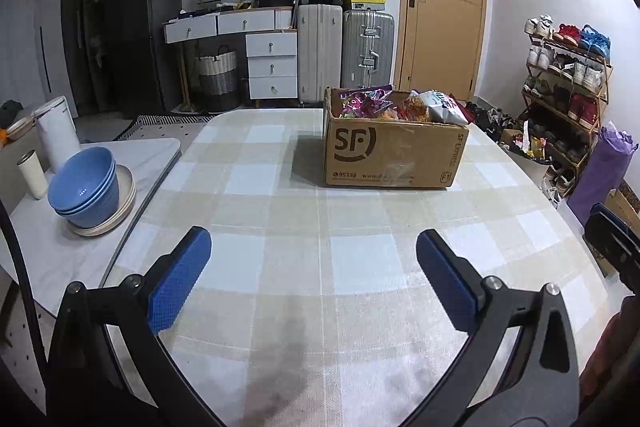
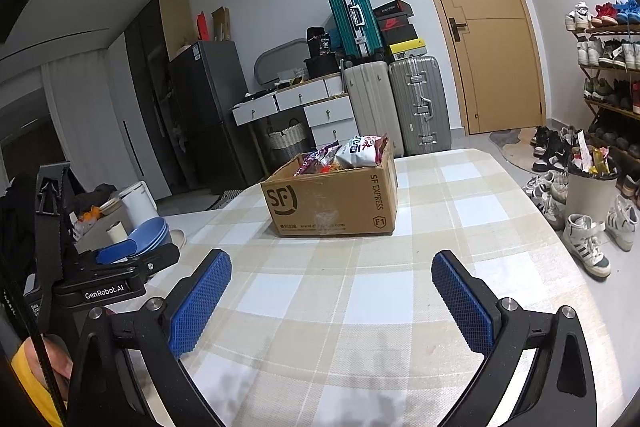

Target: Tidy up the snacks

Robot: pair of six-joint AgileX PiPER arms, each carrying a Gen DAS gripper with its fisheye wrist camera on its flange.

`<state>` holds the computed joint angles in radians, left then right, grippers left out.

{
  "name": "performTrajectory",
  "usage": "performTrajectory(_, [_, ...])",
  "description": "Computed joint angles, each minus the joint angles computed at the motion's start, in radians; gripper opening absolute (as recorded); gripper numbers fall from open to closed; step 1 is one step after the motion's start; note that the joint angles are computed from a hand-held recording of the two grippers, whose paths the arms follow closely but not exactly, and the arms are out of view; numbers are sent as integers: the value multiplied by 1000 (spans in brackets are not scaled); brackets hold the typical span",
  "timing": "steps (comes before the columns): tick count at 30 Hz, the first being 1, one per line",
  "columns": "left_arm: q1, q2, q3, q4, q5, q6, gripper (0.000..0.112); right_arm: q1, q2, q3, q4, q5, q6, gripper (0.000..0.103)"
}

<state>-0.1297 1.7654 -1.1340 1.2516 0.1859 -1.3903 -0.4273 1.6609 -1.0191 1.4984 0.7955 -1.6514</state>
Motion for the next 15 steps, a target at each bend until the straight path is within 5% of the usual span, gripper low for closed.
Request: performTrajectory(15, [-4, -16, 31, 91, -2, -76, 103, -12, 12, -9, -24, 20, 19, 102])
